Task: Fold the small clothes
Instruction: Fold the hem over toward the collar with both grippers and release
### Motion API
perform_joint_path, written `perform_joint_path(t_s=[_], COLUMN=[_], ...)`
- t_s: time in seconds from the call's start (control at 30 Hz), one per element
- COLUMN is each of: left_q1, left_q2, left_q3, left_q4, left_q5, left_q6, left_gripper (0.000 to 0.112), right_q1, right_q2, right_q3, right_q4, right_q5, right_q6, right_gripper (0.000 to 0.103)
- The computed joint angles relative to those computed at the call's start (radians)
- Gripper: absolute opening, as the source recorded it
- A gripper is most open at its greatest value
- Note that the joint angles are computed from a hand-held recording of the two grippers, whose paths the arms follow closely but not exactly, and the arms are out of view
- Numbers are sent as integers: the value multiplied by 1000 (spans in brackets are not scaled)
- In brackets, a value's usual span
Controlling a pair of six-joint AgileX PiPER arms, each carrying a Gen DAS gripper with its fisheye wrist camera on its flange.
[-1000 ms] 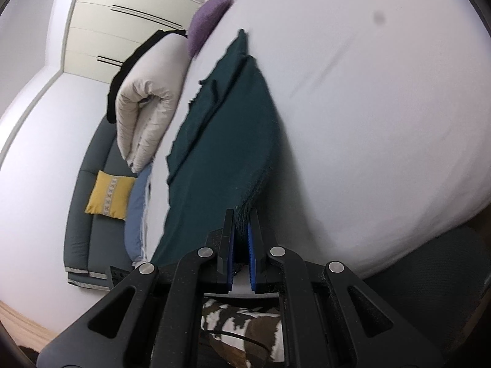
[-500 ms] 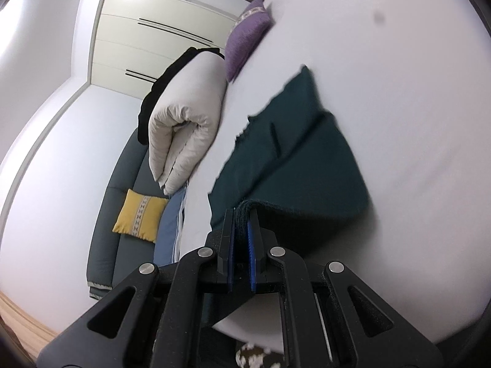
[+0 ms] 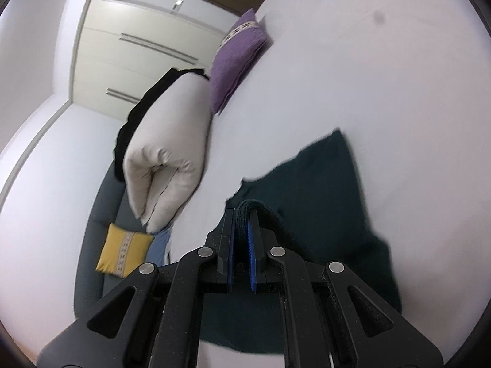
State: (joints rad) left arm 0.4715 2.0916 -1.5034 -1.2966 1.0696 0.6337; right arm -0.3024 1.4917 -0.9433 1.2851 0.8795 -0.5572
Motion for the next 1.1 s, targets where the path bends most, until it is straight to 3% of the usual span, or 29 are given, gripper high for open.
perform_joint_path(t_s=[0.2,0.53,0.57,0.63,0.67,0.7,0.8,0.97,1.1], left_q1=[-67,-122,-130,-145,-146,-140,-137,-122,-142], left_q2=[189,419,445,450,454,437,321,143,-1], left_q3=[-276,-639,-684,-699,-702,-665,-481,-197,58], left_q4=[101,289,320,398,396,366,326,238,242], left_q5=[-62,-98,-99,-133,-135,-144,-235,-305,-412], left_q6=[-165,-400,-435,-485,-488,-460,-347,-114,51], left_gripper=[6,7,7,18,30,42,60,62,62], right_q1=[99,157,161,177,179,178,174,195,252], right_q2=[252,563,593,638,655,659,631,526,432], right_q3=[-190,-496,-532,-591,-609,-604,-561,-469,-370], right_q4=[-16,-143,-167,-265,-291,-277,-196,-313,-492], right_q5=[-157,-255,-256,-286,-296,-305,-335,-371,-411], right_q6=[37,181,210,318,349,341,234,213,229], right_gripper=[6,7,10,25,46,57,62,62,61])
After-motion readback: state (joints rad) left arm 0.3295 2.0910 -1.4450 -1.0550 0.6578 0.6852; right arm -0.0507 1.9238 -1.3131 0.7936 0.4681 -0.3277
